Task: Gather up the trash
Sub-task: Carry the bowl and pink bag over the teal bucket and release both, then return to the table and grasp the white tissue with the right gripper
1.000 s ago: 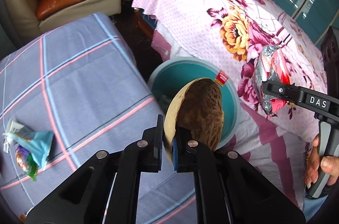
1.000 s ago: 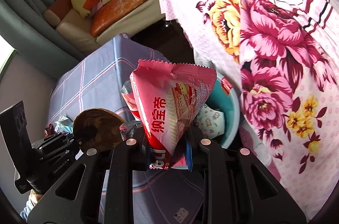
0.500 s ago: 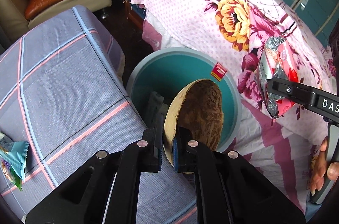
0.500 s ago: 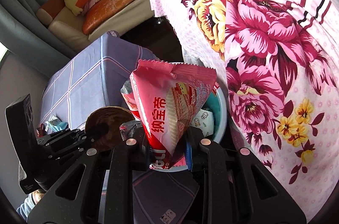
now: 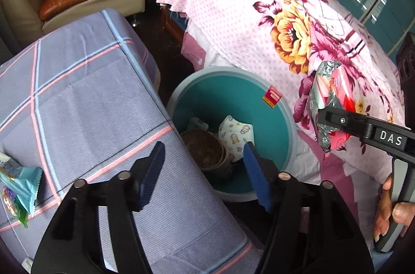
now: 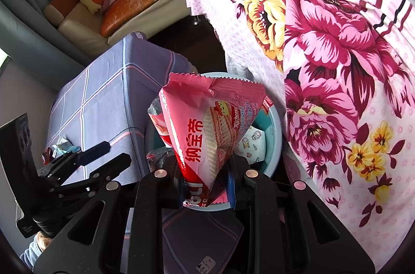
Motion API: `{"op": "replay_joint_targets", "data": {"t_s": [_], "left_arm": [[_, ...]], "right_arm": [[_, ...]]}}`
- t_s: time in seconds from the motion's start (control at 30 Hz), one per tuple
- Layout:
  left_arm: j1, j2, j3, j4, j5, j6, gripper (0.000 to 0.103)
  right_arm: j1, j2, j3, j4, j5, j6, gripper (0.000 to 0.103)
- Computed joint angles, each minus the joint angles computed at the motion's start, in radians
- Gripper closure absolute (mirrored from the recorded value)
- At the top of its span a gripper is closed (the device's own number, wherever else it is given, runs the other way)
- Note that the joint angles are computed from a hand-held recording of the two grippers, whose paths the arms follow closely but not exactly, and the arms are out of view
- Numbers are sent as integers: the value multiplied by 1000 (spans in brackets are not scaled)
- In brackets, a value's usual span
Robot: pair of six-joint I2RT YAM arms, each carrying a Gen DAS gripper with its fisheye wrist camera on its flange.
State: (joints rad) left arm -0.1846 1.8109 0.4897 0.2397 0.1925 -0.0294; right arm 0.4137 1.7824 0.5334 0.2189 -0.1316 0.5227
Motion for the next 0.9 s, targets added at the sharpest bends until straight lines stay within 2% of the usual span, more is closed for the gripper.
{"op": "replay_joint_targets", "data": {"t_s": [0.07, 0.17, 0.23, 0.3, 0.33, 0.43, 0.47, 0.5, 0.67, 0.9], "left_arm": [[16, -21, -13, -8, 5, 6, 22], [66, -71, -52, -10, 21, 28, 14], [114, -97, -70, -24, 42, 53, 13], [161, -117, -83, -39, 61, 81, 12], [184, -124, -85, -50, 70, 97, 12], [242, -138, -91, -73, 93, 133, 12], [263, -139, -91, -81, 104, 144, 12], [282, -140, -92, -88, 114, 157, 12], [353, -149, -94, -117, 152, 199, 12], [439, -198, -127, -160, 191, 262, 11]], "right_arm": [[9, 4, 8, -7, 4, 2, 80], [21, 21, 24, -16, 8, 3, 79], [26, 39, 38, -20, 9, 5, 77], [36, 63, 56, -23, 12, 10, 67], [44, 70, 60, -22, 19, 14, 56], [61, 102, 87, -26, 25, 23, 47], [65, 109, 95, -30, 25, 28, 38], [69, 117, 104, -34, 28, 35, 35], [93, 113, 127, -75, 43, 50, 27], [150, 79, 129, -137, 66, 90, 23]]}}
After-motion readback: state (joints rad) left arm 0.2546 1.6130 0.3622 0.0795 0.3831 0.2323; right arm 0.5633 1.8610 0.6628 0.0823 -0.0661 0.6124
